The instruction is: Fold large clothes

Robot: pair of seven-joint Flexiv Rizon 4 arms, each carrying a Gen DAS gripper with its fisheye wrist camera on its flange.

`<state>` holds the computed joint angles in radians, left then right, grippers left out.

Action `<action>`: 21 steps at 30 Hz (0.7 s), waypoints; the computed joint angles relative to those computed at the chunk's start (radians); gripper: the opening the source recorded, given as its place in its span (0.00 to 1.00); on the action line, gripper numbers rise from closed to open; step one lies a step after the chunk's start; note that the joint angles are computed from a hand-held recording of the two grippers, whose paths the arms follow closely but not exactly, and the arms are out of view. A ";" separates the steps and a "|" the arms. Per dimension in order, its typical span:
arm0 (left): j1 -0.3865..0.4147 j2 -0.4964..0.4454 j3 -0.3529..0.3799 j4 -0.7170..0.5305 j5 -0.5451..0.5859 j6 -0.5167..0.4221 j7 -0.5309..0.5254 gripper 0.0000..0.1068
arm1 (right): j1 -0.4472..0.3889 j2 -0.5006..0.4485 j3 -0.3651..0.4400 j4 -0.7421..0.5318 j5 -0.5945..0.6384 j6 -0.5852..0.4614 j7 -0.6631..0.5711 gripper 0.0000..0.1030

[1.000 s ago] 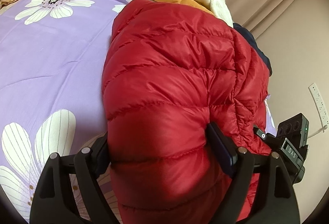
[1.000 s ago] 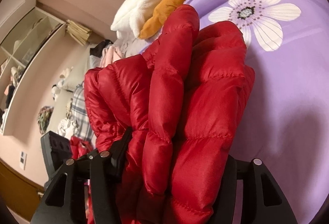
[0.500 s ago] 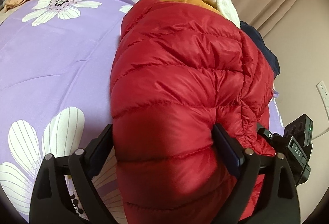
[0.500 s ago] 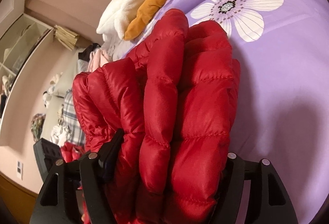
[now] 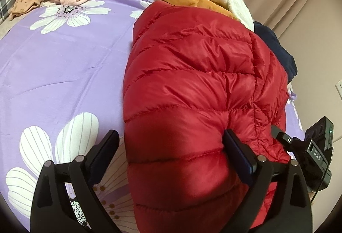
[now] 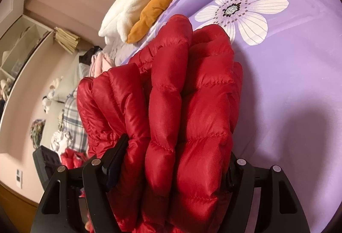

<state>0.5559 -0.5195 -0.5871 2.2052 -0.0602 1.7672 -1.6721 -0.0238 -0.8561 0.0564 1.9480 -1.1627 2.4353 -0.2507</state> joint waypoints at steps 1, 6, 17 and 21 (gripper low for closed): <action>-0.008 0.006 0.009 0.002 -0.001 0.000 -0.002 0.91 | 0.001 0.001 -0.001 0.000 0.001 -0.003 0.001 0.70; -0.024 0.024 0.031 0.011 -0.007 -0.002 -0.001 0.91 | 0.004 0.009 0.004 0.005 0.013 -0.022 0.002 0.73; -0.089 0.068 0.105 0.025 -0.027 -0.007 0.003 0.91 | -0.003 0.014 0.010 0.000 0.005 -0.037 0.008 0.74; -0.143 0.087 0.164 0.029 -0.043 -0.011 0.007 0.91 | -0.004 0.028 0.005 0.012 0.014 -0.048 -0.005 0.74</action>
<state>0.4128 -0.4323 -0.4230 2.2338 -0.1037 1.7561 -1.6648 -0.0278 -0.8282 0.0617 1.9604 -1.1488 2.3872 -0.2558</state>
